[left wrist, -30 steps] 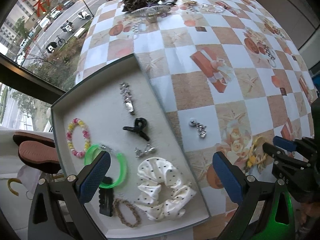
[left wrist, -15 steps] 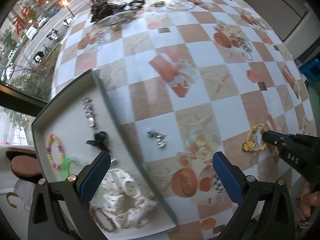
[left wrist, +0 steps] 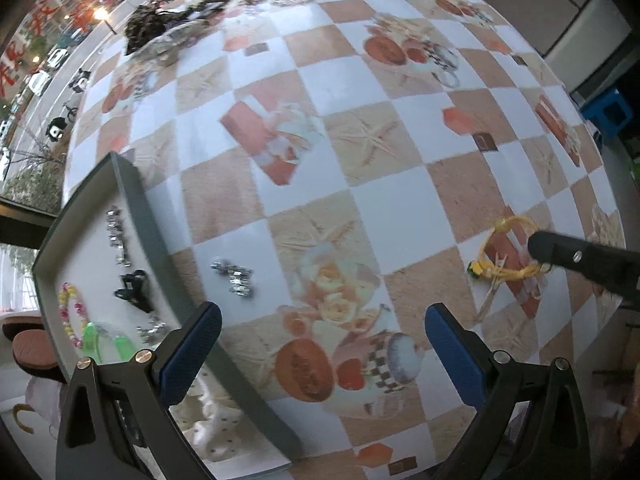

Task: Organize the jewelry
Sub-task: 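Grasp the yellow cord keyring with right tool while left tool grasps the scissors charm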

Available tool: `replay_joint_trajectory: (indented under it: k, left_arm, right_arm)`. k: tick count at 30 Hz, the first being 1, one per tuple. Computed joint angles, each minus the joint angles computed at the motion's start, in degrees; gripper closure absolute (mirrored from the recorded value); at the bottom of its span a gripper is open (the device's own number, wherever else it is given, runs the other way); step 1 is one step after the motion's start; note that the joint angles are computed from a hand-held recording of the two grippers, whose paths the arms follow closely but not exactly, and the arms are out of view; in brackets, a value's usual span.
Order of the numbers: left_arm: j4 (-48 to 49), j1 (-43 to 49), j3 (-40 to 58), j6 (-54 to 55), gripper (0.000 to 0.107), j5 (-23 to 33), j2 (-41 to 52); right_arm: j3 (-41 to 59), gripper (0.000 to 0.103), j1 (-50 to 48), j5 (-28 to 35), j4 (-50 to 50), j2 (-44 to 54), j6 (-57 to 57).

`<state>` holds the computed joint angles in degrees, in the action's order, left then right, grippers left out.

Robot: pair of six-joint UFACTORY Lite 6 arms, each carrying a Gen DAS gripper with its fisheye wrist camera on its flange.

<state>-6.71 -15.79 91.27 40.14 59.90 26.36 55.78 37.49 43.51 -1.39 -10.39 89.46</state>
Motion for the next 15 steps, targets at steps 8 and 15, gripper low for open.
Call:
replay_joint_trajectory:
  k: [8, 15]
  left_arm:
    - [-1.2, -4.5, -6.4, 0.0, 0.004, -1.7, -3.6]
    - [-3.0, -10.8, -10.3, -0.7, 0.004, -4.2, -5.7]
  right_arm:
    - [-5.5, 0.099, -1.1, -1.2, -4.2, -8.5, 7.3]
    - [-8.8, 0.099, -0.5, 4.5, -5.7, -14.1, 10.6]
